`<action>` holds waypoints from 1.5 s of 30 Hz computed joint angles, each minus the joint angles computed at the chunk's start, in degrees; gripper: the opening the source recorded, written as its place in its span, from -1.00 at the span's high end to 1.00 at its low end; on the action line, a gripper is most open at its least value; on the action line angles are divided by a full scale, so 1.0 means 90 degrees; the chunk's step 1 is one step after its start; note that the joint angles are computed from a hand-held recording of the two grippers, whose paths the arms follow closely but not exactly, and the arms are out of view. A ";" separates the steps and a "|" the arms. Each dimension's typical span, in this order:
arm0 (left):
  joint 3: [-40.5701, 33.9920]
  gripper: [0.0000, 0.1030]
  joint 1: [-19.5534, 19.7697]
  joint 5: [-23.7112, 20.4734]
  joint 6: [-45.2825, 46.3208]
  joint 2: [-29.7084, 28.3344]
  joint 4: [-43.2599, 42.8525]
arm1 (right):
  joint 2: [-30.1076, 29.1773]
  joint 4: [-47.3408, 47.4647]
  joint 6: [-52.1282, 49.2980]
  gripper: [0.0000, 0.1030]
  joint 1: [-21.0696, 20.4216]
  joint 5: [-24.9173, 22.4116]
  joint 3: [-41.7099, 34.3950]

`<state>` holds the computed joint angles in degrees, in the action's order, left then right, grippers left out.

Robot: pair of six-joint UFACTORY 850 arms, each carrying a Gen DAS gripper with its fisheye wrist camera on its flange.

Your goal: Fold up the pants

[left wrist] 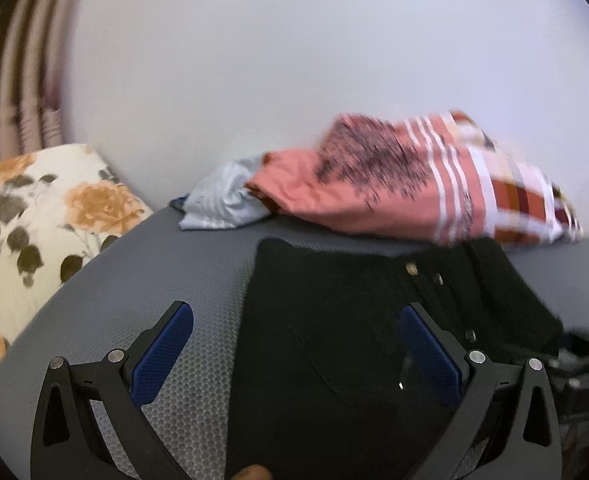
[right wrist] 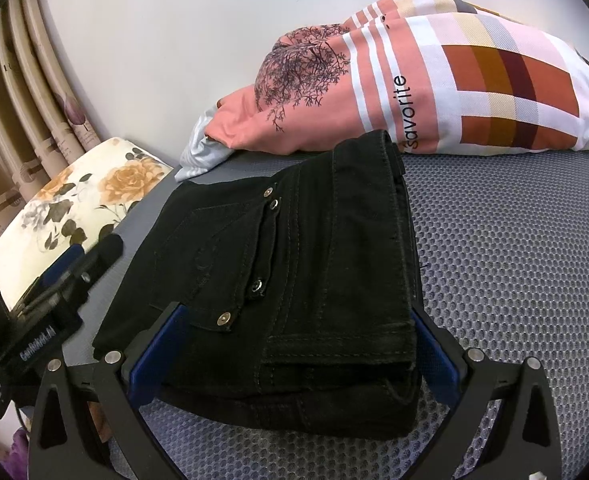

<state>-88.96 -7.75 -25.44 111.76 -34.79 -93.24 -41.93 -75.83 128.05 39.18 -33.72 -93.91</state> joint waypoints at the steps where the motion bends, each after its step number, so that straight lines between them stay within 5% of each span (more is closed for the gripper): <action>1: -0.0013 -0.99 -0.0018 -0.0030 -0.0116 0.0006 0.0218 | 0.0000 -0.0004 0.0012 -1.00 0.0007 -0.0005 0.0000; 5: 0.0265 -0.99 0.0040 -0.0465 0.0620 0.0171 -0.0362 | 0.0039 -0.0174 0.0205 -1.00 0.0008 0.0030 0.0069; 8: 0.0151 -0.99 0.0105 -0.0705 0.0140 0.0118 -0.0024 | 0.0065 -0.0242 0.0319 -1.00 -0.0002 0.0072 0.0106; 29: 0.0034 -0.99 0.0054 -0.0531 -0.0215 0.0032 0.0347 | 0.0092 -0.0361 0.0524 -1.00 0.0007 0.0069 0.0133; 41: -0.0621 -1.00 0.0104 -0.1009 -0.2029 -0.0400 0.1921 | 0.0113 -0.0440 0.0659 -1.00 0.0016 0.0068 0.0175; 45: -0.0166 -0.99 0.0034 -0.0400 -0.0848 -0.0164 0.0598 | 0.0117 -0.0447 0.0681 -1.00 0.0023 0.0058 0.0182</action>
